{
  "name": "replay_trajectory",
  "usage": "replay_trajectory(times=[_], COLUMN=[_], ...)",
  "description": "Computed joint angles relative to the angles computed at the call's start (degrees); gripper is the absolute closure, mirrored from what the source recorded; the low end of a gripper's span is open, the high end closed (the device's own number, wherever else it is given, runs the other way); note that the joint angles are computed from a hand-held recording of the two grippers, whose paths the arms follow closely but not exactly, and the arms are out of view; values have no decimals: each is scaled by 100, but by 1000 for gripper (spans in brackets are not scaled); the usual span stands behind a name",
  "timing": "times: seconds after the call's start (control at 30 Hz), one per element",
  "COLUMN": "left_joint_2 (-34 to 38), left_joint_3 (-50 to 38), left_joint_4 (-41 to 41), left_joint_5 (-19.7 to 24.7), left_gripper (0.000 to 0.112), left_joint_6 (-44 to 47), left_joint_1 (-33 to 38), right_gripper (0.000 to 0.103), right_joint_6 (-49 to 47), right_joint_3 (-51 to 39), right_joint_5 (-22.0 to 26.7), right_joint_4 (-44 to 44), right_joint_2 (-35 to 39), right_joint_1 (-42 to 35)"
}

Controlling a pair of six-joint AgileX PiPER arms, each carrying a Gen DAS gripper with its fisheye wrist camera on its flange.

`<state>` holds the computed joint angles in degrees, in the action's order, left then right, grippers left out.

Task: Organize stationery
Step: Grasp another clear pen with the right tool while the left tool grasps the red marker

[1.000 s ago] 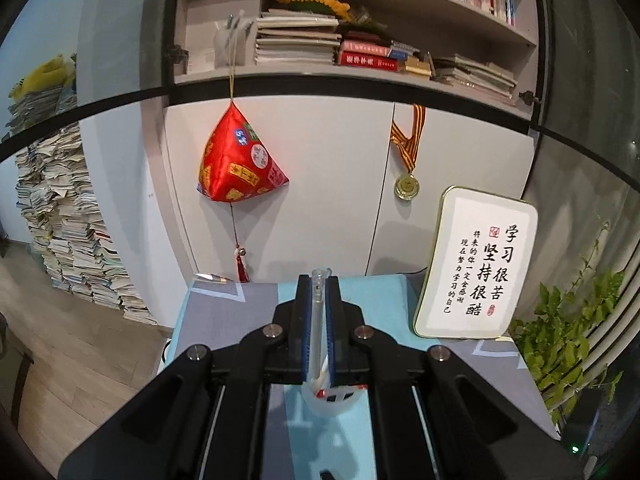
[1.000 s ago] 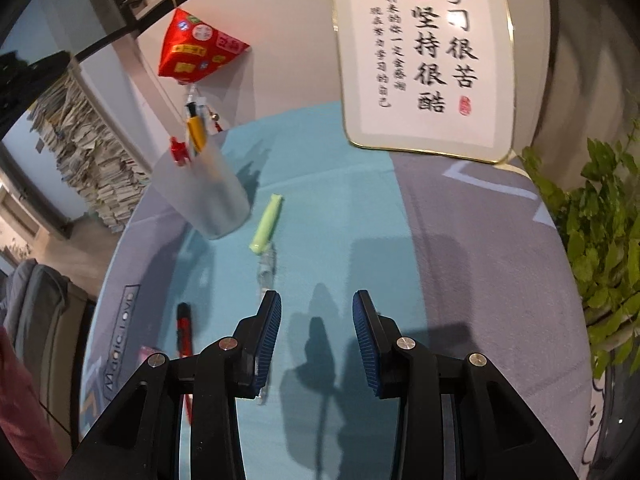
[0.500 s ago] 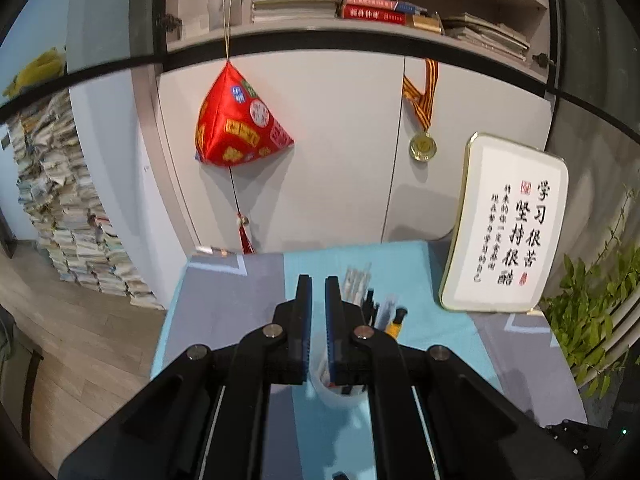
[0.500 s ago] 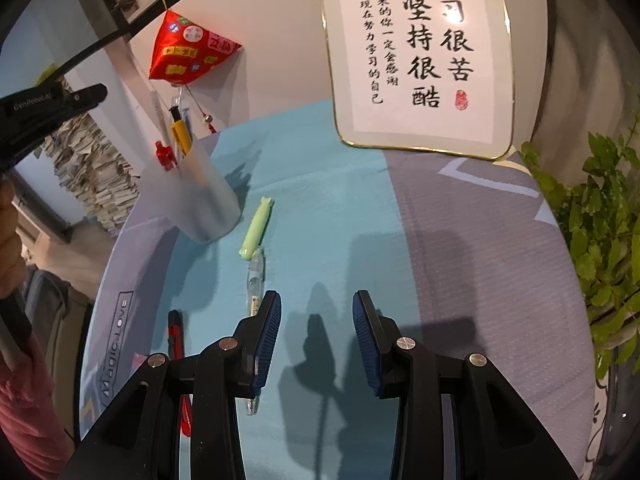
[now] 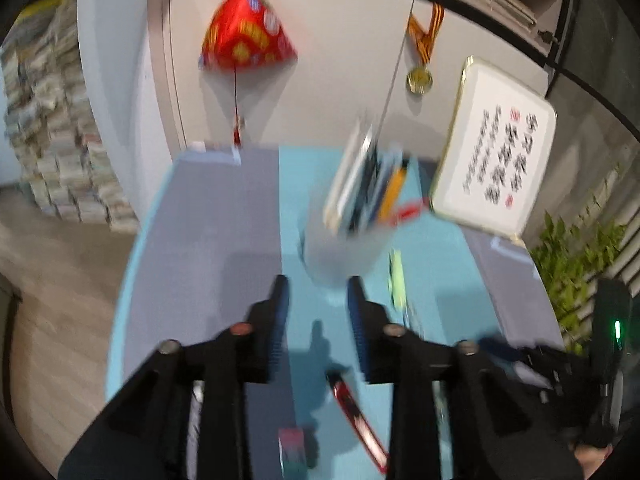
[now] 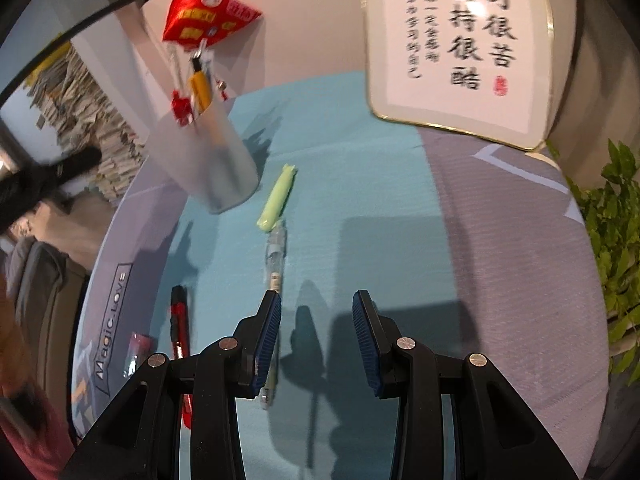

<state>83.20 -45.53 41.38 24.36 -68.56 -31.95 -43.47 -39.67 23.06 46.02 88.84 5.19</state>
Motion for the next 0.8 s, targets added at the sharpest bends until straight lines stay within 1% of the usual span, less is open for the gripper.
replay_trajectory(times=[0.1,0.2,0.27,0.33,0.4,0.43,0.53,0.57,0.6,0.63,0.67,0.73,0.8], left_joint_2=[-15,-102,-172,-213,-229,-229,-123,-98,-51,13,71,228,390], left_joint_3=[362,779,950,1084,1153,1159,1098,1098,1073,1032,986,869,730], left_joint_4=[20,-420,-574,-484,-692,-827,-785,-796,-852,-894,-878,-442,-201], left_joint_5=[-109,-470,-545,-539,-613,-635,-658,-692,-723,-732,-720,-613,-477], left_gripper=[82,82,82,82,79,79,79,78,73,63,59,58,58], left_joint_6=[-254,-21,104,-25,156,309,257,270,320,345,327,-139,-353], left_joint_1=[-139,-6,65,64,96,108,-43,-85,-134,-209,-267,-489,-631], right_gripper=[65,65,65,65,65,65,65,82,86,86,86,86,86], right_joint_6=[785,2237,3030,3542,3839,4232,5081,5267,5234,4998,4600,3699,2977], right_joint_3=[-296,-736,-989,-1168,-1361,-1396,-1539,-1531,-1507,-1477,-1398,-1090,-747], right_joint_5=[-137,-287,-278,-207,-124,-170,-92,-85,-76,-43,-56,-155,-214], right_joint_4=[-725,-2101,-2839,-3306,-3565,-3924,-4723,-4914,-4875,-4607,-4166,-3187,-2460], right_joint_2=[270,690,929,1087,1255,1279,1366,1353,1327,1268,1183,825,332], right_joint_1=[402,857,1052,1168,1261,1344,1540,1585,1604,1573,1491,1241,1024])
